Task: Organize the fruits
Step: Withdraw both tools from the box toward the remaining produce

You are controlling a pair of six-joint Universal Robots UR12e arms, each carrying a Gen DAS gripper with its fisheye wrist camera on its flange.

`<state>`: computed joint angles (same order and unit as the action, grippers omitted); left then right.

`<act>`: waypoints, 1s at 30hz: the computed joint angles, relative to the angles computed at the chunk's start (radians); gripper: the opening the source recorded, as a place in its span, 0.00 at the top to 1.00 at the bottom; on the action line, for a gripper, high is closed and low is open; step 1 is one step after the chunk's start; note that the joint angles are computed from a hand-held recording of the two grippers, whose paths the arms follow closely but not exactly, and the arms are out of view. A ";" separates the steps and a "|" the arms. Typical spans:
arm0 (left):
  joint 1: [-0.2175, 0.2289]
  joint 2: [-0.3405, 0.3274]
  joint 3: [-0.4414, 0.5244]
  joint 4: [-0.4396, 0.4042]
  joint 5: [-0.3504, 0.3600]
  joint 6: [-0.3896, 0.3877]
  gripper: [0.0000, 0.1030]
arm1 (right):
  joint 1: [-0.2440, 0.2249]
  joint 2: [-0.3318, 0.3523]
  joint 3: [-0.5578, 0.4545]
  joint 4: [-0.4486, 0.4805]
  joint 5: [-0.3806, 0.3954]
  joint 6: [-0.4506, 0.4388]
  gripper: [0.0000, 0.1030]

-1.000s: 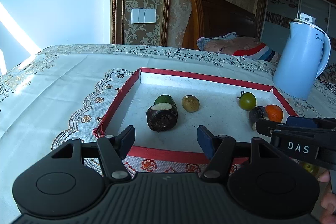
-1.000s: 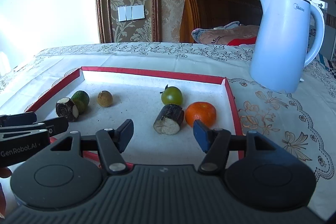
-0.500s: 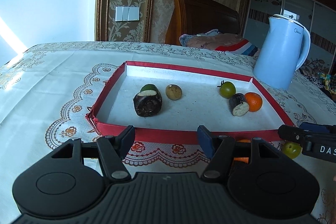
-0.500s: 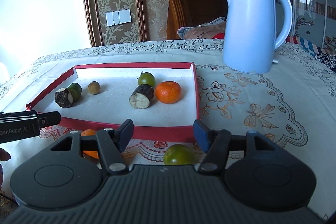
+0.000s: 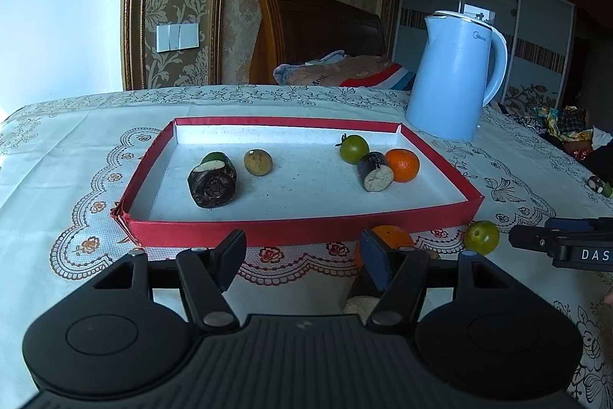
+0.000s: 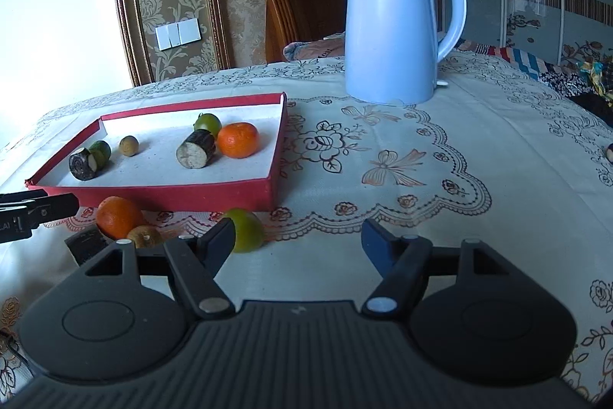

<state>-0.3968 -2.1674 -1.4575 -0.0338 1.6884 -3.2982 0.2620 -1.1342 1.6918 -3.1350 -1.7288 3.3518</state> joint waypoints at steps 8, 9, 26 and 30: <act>-0.004 -0.001 -0.001 -0.016 -0.037 0.067 0.37 | 0.000 0.012 -0.001 -0.003 -0.010 0.018 0.31; -0.005 -0.001 -0.001 -0.015 -0.037 0.076 0.37 | 0.000 0.013 -0.002 -0.003 -0.009 0.020 0.31; -0.020 -0.014 0.032 -0.140 -0.050 0.188 0.34 | -0.008 0.014 0.001 0.000 0.017 0.052 0.31; -0.018 -0.013 0.032 -0.141 -0.062 0.187 0.39 | -0.008 0.014 -0.001 0.006 0.018 0.053 0.31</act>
<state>-0.4147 -2.1808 -1.4260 -0.1751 1.6261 -3.1111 0.2542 -1.1197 1.6912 -3.1291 -1.7109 3.4044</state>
